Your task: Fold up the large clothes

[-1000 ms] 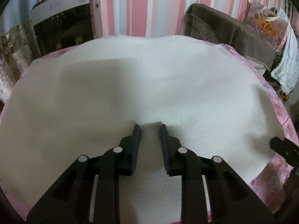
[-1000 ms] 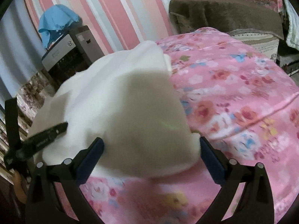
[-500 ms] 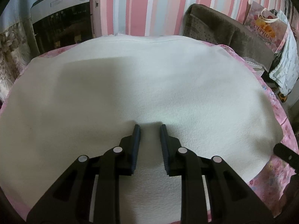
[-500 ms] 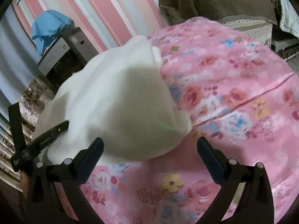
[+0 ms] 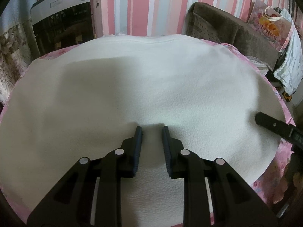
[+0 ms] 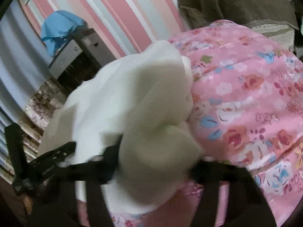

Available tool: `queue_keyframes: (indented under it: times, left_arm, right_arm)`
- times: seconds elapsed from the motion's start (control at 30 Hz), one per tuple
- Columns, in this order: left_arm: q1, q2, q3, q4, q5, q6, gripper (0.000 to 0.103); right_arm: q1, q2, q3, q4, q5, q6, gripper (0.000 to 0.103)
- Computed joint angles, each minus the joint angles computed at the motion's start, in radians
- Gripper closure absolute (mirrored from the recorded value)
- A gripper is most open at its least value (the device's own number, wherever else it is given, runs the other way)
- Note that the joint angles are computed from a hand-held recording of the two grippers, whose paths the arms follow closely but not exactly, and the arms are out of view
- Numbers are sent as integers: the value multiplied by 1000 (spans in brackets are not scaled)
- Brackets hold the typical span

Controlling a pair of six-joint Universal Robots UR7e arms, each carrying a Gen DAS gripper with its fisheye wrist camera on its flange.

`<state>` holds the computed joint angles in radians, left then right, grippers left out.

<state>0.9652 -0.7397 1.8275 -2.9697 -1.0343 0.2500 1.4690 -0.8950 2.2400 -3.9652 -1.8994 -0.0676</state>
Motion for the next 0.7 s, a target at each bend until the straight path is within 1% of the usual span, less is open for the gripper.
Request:
queue_keyframes:
  times: [0.03,0.13,0.3,0.43,0.47,0.6,0.67,0.7]
  left_arm:
    - [-1,0,1,1,0,-2,82]
    - [0,-2,-3,14,-2,-11,82]
    - [-3,-2,-2,14,6,-10,83]
    - [-2,-4,-10,36,1,-18,83]
    - [0,-5,-13,43,-3,-19,83]
    - [15,-16,-28,82,-40,-29,83]
    - [29,-29,-40,121,-80,-47,83]
    - [35,-36,-45,137,-96,-52,85]
  right_arm:
    - [4,0,1,-3,-2,-1,56]
    - [30,5,5,-39,-11,-27,61]
    - [96,14,-12,-80,-47,-92,64]
    - [140,18,-45,-57,-69,-130,66]
    - [160,21,-59,-46,-82,-153,66]
    - [234,48,-116,-25,-128,-229,67]
    - [268,68,-152,-5,-162,-263,67]
    - [281,76,-167,1,-175,-274,68]
